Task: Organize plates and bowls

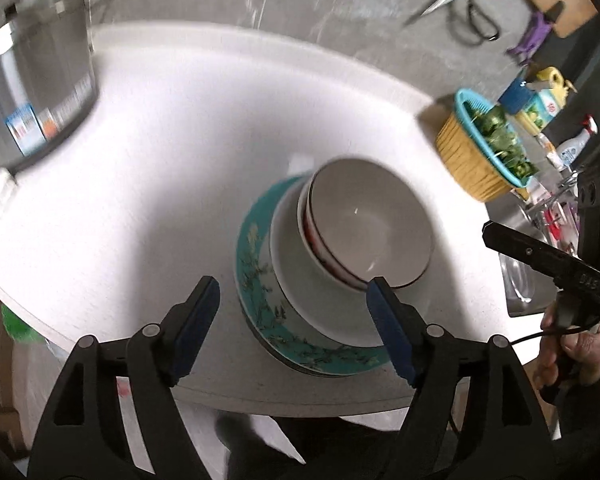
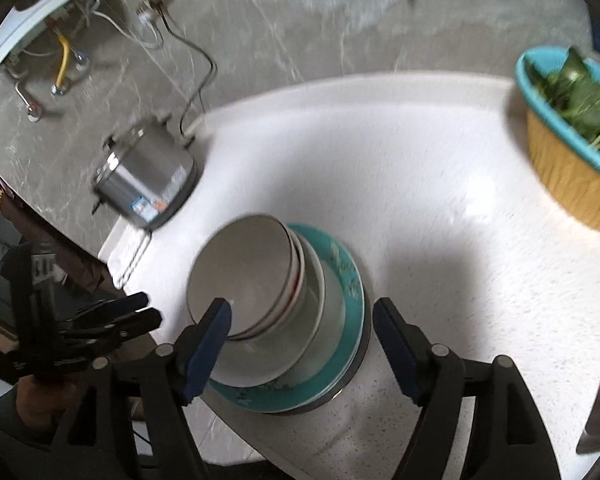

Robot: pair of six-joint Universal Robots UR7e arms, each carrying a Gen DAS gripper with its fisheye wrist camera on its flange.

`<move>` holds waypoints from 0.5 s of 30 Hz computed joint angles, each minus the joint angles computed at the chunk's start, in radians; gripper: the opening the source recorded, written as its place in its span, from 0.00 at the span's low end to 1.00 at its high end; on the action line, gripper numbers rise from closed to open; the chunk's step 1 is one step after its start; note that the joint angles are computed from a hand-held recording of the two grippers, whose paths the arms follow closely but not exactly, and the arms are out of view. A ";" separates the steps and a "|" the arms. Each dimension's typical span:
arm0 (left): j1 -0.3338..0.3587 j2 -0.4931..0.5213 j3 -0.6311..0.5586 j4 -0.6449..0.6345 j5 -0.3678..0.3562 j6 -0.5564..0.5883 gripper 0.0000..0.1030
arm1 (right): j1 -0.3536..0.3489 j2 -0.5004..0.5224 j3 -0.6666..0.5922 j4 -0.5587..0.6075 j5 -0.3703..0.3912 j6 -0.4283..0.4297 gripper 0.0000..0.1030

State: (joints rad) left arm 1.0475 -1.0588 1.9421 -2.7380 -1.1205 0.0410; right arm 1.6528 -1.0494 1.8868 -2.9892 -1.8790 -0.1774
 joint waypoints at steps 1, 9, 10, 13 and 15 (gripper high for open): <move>-0.011 -0.029 0.030 -0.042 0.002 0.023 0.73 | 0.013 -0.002 0.014 -0.038 -0.014 0.000 0.75; -0.110 -0.223 0.198 -0.175 0.108 0.005 0.73 | 0.230 0.037 0.130 -0.502 -0.233 -0.169 0.83; -0.124 -0.249 0.206 -0.133 0.135 -0.043 0.73 | 0.261 0.044 0.139 -0.556 -0.256 -0.198 0.86; -0.122 -0.348 0.207 0.020 0.030 -0.124 0.73 | 0.355 0.086 0.156 -0.784 -0.330 -0.347 1.00; -0.134 -0.397 0.232 0.046 -0.003 -0.097 0.73 | 0.408 0.141 0.139 -0.942 -0.388 -0.454 1.00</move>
State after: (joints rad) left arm 0.9135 -1.4556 2.1739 -2.6921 -1.1232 -0.0561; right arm 2.0606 -0.9085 2.0263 -3.9312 -2.2669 -0.6312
